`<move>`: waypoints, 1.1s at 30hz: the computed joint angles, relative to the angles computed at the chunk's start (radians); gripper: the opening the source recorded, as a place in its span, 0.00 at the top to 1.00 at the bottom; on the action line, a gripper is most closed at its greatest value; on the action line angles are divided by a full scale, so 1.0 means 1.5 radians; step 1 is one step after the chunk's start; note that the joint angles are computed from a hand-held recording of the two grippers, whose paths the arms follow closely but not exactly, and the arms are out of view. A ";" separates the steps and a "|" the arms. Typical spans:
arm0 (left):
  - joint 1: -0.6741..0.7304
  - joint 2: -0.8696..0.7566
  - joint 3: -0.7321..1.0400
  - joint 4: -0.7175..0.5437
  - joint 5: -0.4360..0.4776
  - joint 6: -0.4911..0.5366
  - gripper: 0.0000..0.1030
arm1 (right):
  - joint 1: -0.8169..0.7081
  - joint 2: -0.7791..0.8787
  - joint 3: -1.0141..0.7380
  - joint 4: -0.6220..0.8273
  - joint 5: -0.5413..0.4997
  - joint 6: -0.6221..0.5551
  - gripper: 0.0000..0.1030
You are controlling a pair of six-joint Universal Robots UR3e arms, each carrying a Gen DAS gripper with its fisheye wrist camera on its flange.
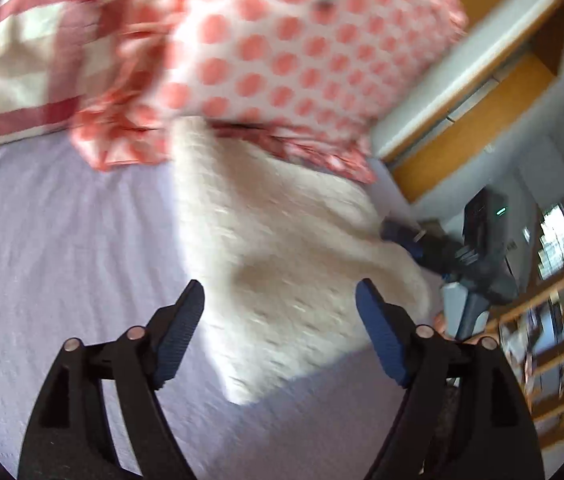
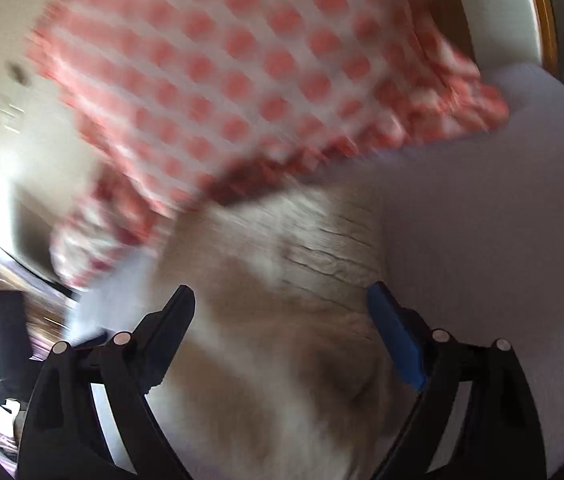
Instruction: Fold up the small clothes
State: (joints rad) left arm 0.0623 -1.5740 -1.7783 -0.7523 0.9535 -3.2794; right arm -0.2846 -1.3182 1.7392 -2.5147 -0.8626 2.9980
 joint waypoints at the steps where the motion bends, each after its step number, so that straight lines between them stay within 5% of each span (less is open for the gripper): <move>1: 0.011 -0.005 0.001 -0.008 -0.004 -0.003 0.22 | 0.023 0.029 -0.037 0.016 -0.061 0.017 0.13; 5: 0.057 -0.052 0.006 -0.031 -0.070 -0.005 0.21 | -0.048 0.027 0.017 0.036 0.055 -0.002 0.13; 10: 0.029 -0.157 0.087 -0.046 -0.079 -0.022 0.21 | -0.078 0.041 0.011 0.103 0.128 -0.065 0.14; 13: 0.011 -0.203 0.122 -0.034 -0.082 -0.049 0.23 | -0.061 0.063 -0.011 0.110 0.146 -0.088 0.24; 15: -0.001 -0.220 0.131 0.003 -0.068 -0.077 0.32 | -0.056 0.075 -0.019 0.110 0.156 -0.090 0.49; 18: 0.002 -0.217 0.126 0.014 -0.055 -0.101 0.59 | -0.070 0.093 -0.020 0.147 0.213 -0.091 0.58; 23: 0.066 -0.062 0.062 -0.099 -0.062 0.026 0.65 | -0.049 0.019 0.016 0.214 0.301 -0.140 0.63; 28: 0.223 0.126 -0.028 -0.267 -0.057 0.155 0.62 | 0.079 0.057 -0.024 0.120 0.268 -0.077 0.63; 31: 0.242 0.110 -0.046 -0.266 0.034 0.168 0.51 | 0.171 0.131 -0.088 0.024 0.142 0.013 0.58; 33: 0.299 0.146 -0.094 -0.289 -0.023 0.196 0.48 | 0.183 0.131 -0.087 0.005 0.122 0.033 0.55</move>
